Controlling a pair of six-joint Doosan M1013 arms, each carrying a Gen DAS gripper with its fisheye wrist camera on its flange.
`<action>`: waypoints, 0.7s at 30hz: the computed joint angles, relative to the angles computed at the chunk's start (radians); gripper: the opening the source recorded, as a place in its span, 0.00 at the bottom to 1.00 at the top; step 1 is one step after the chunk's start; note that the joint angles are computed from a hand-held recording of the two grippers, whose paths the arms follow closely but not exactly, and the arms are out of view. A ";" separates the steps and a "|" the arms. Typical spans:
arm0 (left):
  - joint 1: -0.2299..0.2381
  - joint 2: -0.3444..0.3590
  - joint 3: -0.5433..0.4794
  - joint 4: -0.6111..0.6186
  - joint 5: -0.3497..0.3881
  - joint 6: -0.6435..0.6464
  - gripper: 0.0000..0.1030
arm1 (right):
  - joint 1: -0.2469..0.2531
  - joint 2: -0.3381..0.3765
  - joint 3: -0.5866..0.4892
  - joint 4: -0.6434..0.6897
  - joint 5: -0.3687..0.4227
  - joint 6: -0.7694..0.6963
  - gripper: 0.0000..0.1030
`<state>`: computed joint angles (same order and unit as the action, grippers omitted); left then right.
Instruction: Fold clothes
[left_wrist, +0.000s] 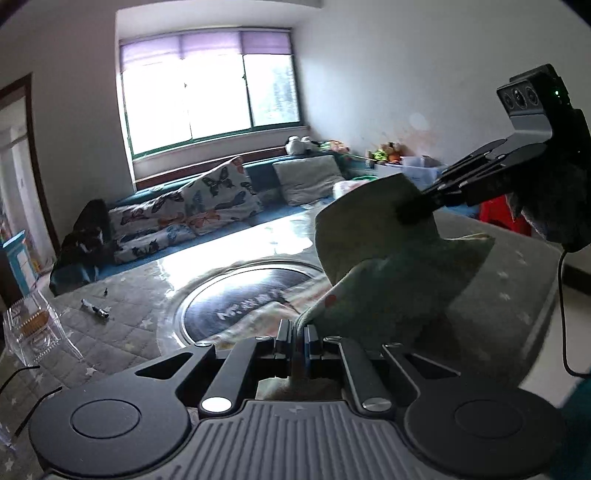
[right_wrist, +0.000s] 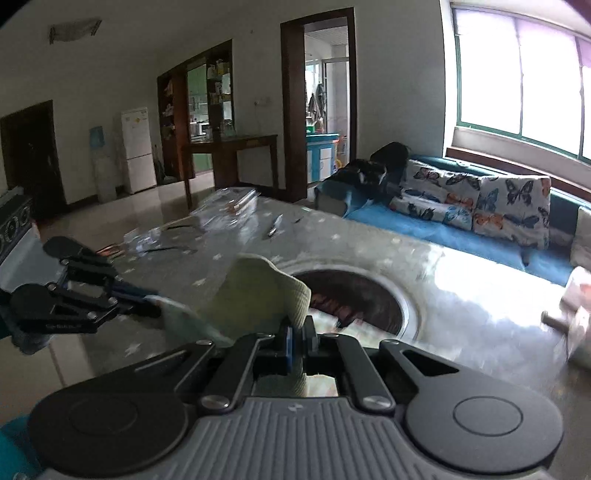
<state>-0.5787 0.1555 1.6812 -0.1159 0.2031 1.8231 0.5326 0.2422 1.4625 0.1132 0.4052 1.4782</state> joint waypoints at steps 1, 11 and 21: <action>0.009 0.014 -0.018 -0.003 0.005 -0.006 0.06 | -0.006 0.021 -0.031 -0.002 0.016 -0.001 0.04; 0.080 0.188 -0.227 0.090 0.163 -0.217 0.06 | -0.049 0.245 -0.299 -0.062 0.116 0.083 0.07; 0.107 0.247 -0.271 0.157 0.246 -0.376 0.05 | -0.075 0.218 -0.201 -0.228 0.186 0.272 0.31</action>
